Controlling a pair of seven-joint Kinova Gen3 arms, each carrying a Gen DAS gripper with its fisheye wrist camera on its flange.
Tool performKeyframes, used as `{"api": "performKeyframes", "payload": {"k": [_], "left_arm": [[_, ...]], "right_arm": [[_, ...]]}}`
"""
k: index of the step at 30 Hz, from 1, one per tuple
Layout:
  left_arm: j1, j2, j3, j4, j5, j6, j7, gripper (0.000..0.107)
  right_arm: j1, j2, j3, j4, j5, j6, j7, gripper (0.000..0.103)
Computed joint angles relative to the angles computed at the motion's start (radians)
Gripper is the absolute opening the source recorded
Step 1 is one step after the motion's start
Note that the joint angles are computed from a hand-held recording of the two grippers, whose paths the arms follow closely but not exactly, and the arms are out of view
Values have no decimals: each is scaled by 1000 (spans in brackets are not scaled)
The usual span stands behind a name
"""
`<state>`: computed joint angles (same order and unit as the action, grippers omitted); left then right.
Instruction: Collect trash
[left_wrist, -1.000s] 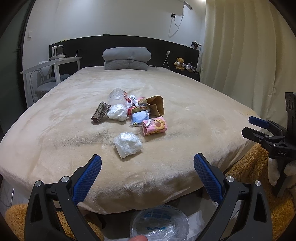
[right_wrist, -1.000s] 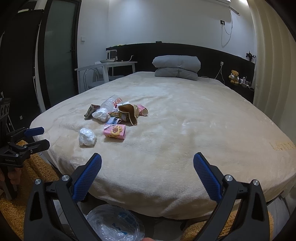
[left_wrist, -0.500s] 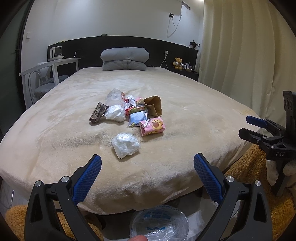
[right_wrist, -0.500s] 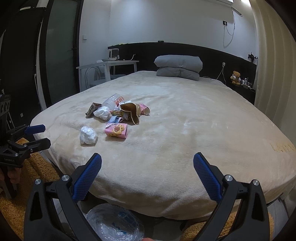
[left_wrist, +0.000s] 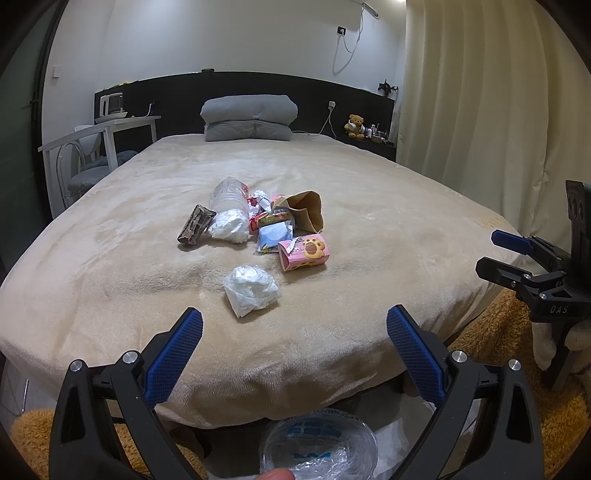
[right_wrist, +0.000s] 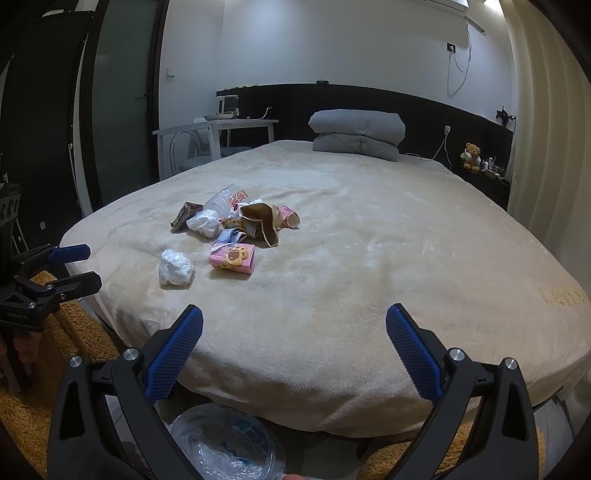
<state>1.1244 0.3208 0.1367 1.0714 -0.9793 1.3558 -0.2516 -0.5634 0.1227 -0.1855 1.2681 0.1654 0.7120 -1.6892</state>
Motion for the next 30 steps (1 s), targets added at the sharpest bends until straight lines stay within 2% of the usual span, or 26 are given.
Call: {"api": "performKeyframes", "payload": {"k": [24,30], "left_arm": [[0,6,-3,-13,6,2,-2,97],[-5,7,-2,-12,18,-19,-26,97]], "right_arm": [[-3,3,1,0,6,3,-1,98],[-13,9,5,-6,21,10,-21,98]]}}
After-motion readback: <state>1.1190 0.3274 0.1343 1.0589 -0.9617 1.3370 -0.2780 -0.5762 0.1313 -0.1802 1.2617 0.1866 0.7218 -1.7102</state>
